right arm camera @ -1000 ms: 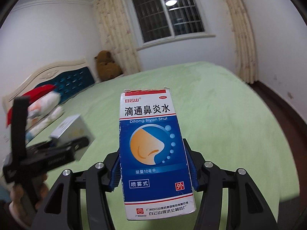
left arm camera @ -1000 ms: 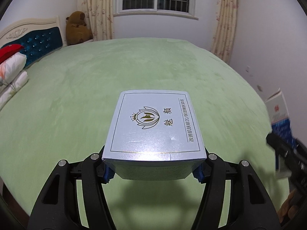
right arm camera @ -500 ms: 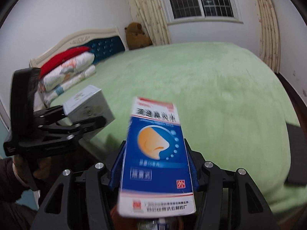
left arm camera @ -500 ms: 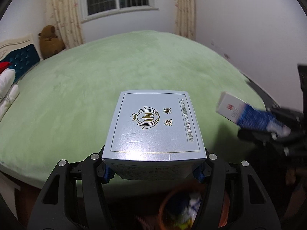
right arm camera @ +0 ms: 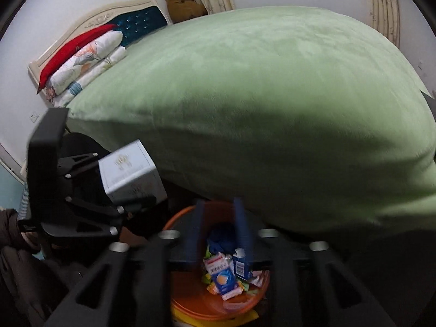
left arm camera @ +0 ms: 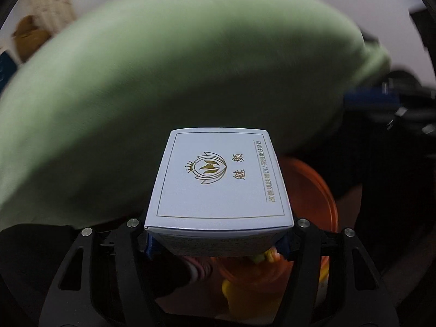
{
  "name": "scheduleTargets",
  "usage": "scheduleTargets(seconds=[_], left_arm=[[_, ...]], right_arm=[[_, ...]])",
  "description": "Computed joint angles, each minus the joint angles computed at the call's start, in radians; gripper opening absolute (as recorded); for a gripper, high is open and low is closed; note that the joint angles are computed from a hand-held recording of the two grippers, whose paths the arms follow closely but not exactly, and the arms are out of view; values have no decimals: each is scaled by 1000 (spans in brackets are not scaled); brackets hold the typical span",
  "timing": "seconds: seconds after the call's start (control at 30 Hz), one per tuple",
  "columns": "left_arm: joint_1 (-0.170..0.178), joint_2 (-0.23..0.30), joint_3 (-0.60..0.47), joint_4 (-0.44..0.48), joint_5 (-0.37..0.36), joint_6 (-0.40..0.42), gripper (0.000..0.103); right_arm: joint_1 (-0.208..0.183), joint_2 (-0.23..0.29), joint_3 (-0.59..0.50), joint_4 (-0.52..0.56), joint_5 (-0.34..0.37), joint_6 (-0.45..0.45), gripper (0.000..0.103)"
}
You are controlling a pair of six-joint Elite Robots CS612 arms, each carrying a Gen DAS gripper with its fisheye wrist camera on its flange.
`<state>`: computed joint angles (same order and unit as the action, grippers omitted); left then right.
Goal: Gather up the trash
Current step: 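Carry both boxes over the orange bin and open both tools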
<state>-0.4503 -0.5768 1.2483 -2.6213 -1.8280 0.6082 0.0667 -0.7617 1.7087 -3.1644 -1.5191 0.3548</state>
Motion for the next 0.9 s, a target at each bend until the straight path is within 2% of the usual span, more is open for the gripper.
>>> scheduleTargets(seconds=[0.07, 0.2, 0.3, 0.4, 0.57, 0.7, 0.83, 0.9], left_arm=[[-11, 14, -30, 86, 44, 16, 87], [-12, 35, -80, 199, 46, 14, 87], [-9, 42, -101, 228, 32, -8, 87], [-3, 39, -104, 215, 9, -18, 87], [1, 2, -50, 98, -4, -17, 87], [6, -30, -14, -95, -25, -21, 88], [3, -14, -54, -243, -20, -80, 92], [0, 5, -101, -266, -3, -128, 92]], right_arm=[[-5, 3, 1, 13, 13, 20, 47], [-9, 7, 1, 18, 18, 45, 47], [-9, 5, 2, 14, 19, 43, 47], [-11, 3, -1, 9, 20, 32, 47], [-17, -9, -2, -36, 13, 27, 53], [-23, -18, -16, -96, -19, -3, 64], [-30, -10, -62, -141, -81, -47, 75], [-30, -1, -96, -151, -140, -75, 83]])
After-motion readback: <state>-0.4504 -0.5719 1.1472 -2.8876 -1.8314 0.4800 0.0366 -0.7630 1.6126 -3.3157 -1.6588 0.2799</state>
